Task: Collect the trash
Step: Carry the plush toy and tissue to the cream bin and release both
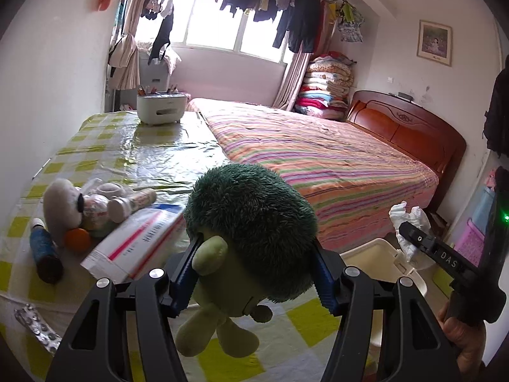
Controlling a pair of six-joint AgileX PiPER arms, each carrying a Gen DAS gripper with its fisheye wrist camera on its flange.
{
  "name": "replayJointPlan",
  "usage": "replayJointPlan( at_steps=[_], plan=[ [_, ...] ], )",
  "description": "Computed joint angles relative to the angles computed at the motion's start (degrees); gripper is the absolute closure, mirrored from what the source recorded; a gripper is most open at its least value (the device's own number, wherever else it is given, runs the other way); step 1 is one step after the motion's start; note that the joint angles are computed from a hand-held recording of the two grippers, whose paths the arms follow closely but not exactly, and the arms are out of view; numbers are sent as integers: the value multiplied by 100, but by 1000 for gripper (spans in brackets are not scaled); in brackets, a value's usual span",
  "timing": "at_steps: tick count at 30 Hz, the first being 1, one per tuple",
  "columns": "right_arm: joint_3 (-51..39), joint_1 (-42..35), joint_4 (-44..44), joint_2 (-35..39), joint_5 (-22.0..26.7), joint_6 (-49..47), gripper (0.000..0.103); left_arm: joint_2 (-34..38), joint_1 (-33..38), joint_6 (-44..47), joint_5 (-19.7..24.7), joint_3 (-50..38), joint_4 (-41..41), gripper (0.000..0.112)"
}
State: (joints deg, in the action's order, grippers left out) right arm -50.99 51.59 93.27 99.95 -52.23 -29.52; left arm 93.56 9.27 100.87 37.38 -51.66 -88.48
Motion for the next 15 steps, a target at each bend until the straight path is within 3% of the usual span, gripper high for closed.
replayJointPlan(
  at_steps=[3,5,9,15],
  plan=[
    [183,37,-65,-77,-67,286,60,-60,-213,89,-132,98,-84,52],
    [239,21,-69,-110,-115,382,45,-88,-387,141,-216,150,-92,52],
    [486,44,-268,-251,-243,862,38,-196,-750,234,-379,294,-217,52],
    [1269,476,-470,-628,-1154,2210,31,-249,-1233,471,-529,457,-438,52]
  ],
)
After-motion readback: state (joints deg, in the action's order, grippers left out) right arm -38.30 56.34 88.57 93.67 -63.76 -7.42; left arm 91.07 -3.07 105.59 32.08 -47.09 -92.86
